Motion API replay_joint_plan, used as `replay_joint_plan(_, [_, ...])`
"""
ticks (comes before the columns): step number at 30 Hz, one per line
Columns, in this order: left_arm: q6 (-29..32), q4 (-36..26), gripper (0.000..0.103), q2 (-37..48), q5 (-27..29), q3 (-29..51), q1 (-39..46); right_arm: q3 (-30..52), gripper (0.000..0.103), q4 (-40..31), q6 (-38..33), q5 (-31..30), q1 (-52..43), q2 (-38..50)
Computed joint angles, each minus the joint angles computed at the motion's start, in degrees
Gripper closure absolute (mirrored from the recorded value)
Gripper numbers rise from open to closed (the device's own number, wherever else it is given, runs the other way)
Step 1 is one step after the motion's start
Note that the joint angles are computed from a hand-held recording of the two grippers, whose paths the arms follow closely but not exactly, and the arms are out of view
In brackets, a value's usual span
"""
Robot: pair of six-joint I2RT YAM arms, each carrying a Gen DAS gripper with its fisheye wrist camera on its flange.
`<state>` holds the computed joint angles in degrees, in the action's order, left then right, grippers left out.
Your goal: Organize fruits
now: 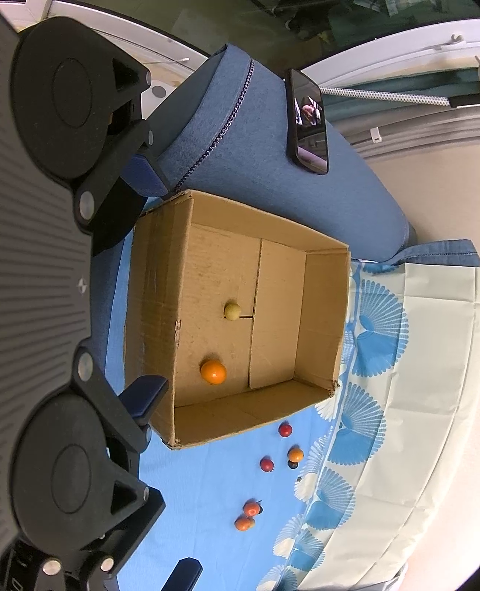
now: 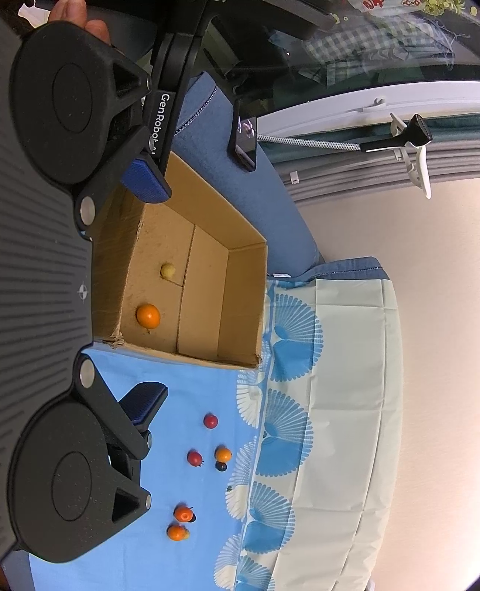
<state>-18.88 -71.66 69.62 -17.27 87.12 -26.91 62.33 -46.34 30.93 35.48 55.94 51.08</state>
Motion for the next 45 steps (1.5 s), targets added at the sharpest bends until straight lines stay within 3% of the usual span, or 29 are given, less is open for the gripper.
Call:
replay_joint_plan(19, [0.27,-0.44,0.0,1.89,0.3,0.95,0.28,-1.39,0.001,1.03,0.6,-1.86,-1.83,-0.08])
replay_joint_plan(28, [-0.04,-0.82,0.0,6.09,-0.47,4.79,-1.31,-3.83,0.001,3.08,0.21,-4.15,-7.59,-2.24])
replay_joint_plan(38, [-1.27,-1.38,0.0,15.56,-0.99,12.95,-6.33,-7.96,0.001,3.6,-2.72,-11.89,-22.48,-7.53])
replay_joint_plan(45, [-1.13,-0.15,0.0,26.47,-0.24,22.24,-10.29,-12.0,0.001,5.47,-10.17,-24.68,-45.84,-11.44])
